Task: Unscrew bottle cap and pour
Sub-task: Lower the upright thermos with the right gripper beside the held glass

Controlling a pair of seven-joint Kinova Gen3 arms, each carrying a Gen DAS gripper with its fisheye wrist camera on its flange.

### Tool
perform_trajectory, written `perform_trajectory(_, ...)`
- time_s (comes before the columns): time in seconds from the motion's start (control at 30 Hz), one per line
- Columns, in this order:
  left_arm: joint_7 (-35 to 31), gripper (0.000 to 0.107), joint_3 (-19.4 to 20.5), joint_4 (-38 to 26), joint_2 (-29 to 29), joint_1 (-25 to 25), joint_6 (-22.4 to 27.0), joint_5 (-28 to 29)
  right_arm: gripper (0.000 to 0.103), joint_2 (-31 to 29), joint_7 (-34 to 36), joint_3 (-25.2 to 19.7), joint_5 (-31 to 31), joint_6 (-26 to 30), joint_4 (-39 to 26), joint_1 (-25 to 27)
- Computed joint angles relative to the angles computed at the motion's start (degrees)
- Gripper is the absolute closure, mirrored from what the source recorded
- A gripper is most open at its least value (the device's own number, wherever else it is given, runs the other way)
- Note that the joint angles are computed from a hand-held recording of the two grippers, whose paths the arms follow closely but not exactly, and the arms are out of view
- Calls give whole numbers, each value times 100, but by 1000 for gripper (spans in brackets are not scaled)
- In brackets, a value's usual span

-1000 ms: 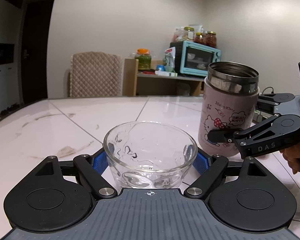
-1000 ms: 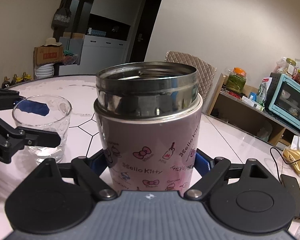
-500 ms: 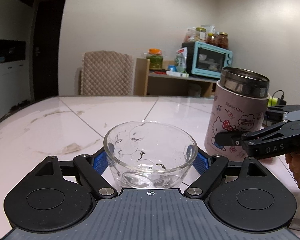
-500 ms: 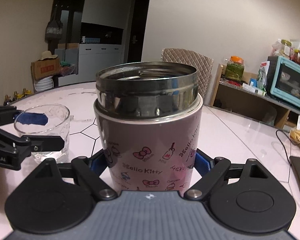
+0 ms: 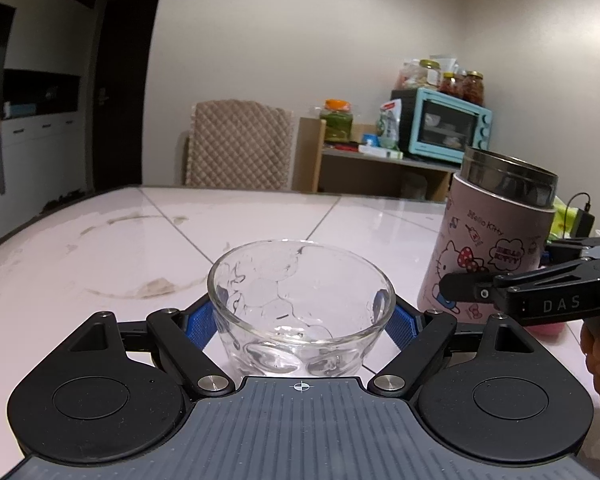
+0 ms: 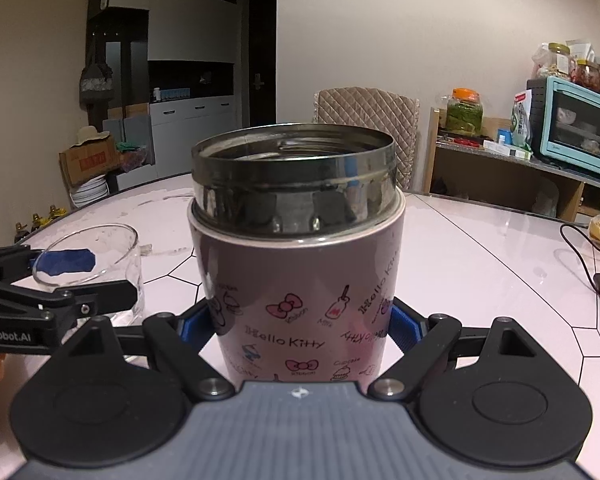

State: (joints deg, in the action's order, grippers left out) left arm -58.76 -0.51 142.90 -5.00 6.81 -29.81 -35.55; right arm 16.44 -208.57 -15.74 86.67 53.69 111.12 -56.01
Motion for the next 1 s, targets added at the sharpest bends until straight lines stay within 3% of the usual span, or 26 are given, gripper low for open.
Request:
perform_trajectory(0.33, -915, 20, 385, 30, 5, 126, 206, 1525, 15, 20, -220, 4, -15, -24, 77, 44)
perform_trajectory(0.67, -1636, 21, 597, 29, 4, 266, 339, 2578, 15, 122, -224, -30, -137, 127, -38, -67)
perform_trajectory(0.73, -1524, 22, 536, 21, 13, 316, 375, 2517, 15, 208, -27, -18, -349, 252, -308, -198)
perform_trajectory(1.0, -1447, 22, 433, 153, 33, 295, 188, 2364, 15, 252, -115, 105, -328, 250, -271, -335)
